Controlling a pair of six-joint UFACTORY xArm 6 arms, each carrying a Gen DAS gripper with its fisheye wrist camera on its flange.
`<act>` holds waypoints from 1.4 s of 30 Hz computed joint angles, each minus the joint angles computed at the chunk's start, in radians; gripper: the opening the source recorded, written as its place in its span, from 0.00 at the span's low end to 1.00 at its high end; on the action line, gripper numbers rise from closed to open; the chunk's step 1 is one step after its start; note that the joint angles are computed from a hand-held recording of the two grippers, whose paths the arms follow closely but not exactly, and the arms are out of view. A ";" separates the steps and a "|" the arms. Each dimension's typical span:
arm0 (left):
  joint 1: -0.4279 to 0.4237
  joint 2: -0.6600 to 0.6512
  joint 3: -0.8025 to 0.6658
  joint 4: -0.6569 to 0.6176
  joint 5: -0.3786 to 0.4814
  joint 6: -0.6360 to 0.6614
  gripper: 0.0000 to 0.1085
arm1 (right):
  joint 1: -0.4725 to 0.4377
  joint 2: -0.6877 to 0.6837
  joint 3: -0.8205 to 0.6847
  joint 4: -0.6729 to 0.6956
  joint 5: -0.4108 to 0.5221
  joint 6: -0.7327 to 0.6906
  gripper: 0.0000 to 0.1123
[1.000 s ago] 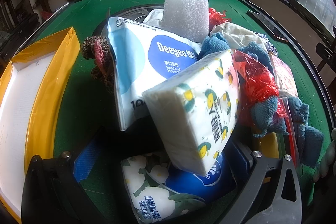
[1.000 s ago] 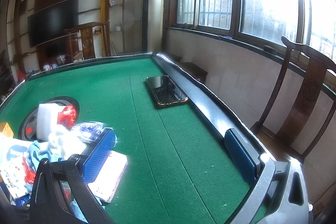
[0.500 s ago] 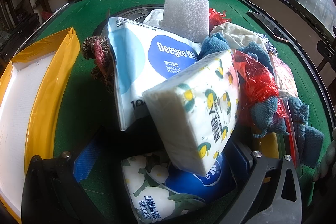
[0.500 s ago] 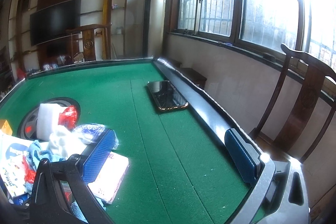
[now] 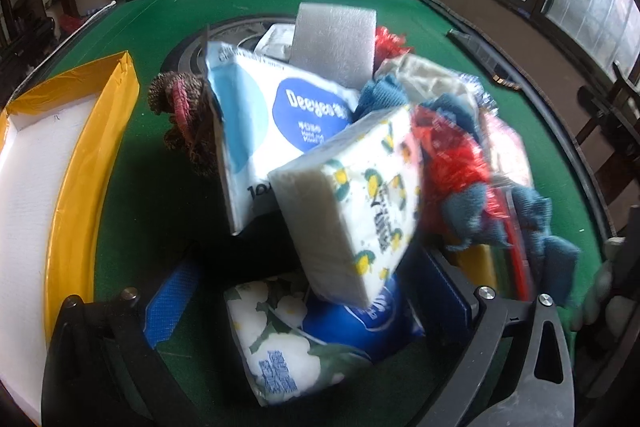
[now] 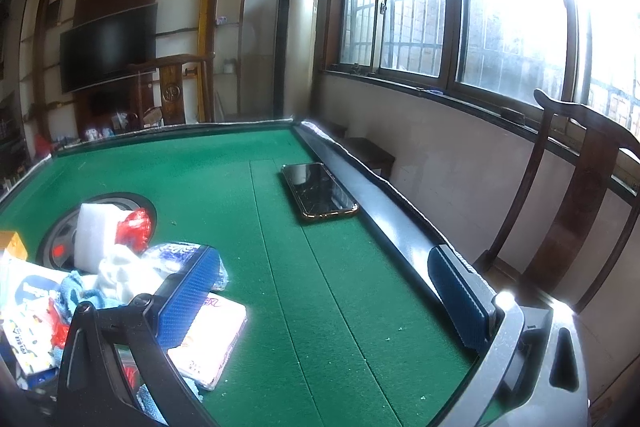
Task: Organize soft objects
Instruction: 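Reach the left gripper into the pile toward the lemon-print tissue pack, then grasp the lemon-print tissue pack with the left gripper while the right grasps the blue towel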
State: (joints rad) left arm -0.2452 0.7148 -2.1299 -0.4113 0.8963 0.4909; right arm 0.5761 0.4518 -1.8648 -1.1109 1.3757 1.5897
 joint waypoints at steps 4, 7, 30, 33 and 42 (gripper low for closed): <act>0.033 -0.118 0.136 -0.123 -0.136 0.133 0.94 | -0.005 -0.024 0.033 0.003 -0.040 0.024 0.91; 0.063 -0.107 0.089 -0.155 -0.087 0.167 0.94 | -0.015 -0.043 0.061 0.018 -0.102 0.027 0.91; -0.030 -0.076 0.064 -0.039 -0.017 0.454 0.45 | -0.027 -0.043 0.077 0.054 -0.184 -0.002 0.91; -0.014 -0.079 0.051 -0.085 0.015 0.433 0.43 | -0.028 -0.044 0.081 0.059 -0.189 0.000 0.91; 0.088 -0.249 0.230 -0.342 -0.017 0.522 0.43 | -0.058 -0.094 0.160 0.057 -0.353 0.035 0.91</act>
State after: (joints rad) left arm -0.1567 0.4659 -1.8998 -0.7535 0.8793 1.0134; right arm 0.5184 0.3580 -1.7044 -1.0540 1.0227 1.6246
